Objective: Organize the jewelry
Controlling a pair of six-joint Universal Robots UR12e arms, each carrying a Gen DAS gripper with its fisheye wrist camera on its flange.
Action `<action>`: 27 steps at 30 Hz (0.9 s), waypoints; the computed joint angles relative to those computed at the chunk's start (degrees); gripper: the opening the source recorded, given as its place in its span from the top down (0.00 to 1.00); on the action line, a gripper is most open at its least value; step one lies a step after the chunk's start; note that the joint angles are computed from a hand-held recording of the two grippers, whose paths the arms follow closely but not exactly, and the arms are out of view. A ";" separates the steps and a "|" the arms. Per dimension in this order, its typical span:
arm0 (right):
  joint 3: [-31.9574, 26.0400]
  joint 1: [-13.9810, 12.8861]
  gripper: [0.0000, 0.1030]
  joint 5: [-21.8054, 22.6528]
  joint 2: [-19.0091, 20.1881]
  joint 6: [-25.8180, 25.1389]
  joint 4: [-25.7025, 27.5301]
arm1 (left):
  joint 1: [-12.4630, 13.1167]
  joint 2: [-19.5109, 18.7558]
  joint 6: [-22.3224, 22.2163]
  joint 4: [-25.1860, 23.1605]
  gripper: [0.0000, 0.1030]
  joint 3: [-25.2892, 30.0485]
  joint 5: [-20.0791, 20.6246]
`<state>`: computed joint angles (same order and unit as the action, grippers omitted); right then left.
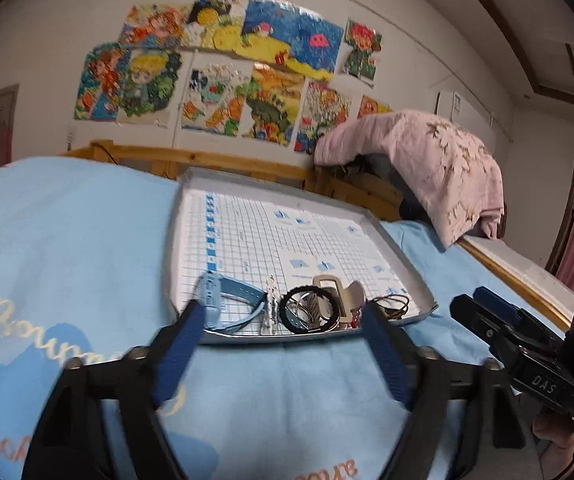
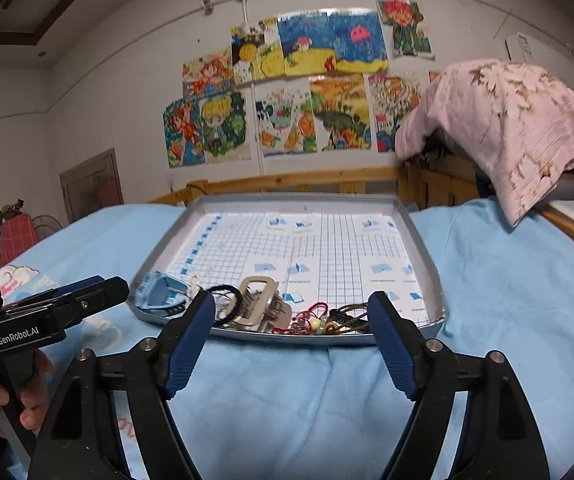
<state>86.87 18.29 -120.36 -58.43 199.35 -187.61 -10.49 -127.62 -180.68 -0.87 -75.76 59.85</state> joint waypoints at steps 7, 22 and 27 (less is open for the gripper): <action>2.65 1.59 0.09 -0.03 -1.23 -1.97 -7.11 | 1.02 3.49 -1.37 9.20 0.00 -6.55 1.94; 5.25 5.88 0.03 -7.32 -3.43 -7.77 -11.80 | 1.92 8.21 -0.22 18.07 0.00 -14.56 4.50; 5.80 6.66 0.03 -8.69 -3.72 -8.43 -12.35 | 1.91 8.63 0.19 18.59 0.00 -15.40 5.18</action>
<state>92.67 24.95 -129.05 -62.15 190.92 -199.96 -8.58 -119.00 -180.49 17.72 -91.16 65.03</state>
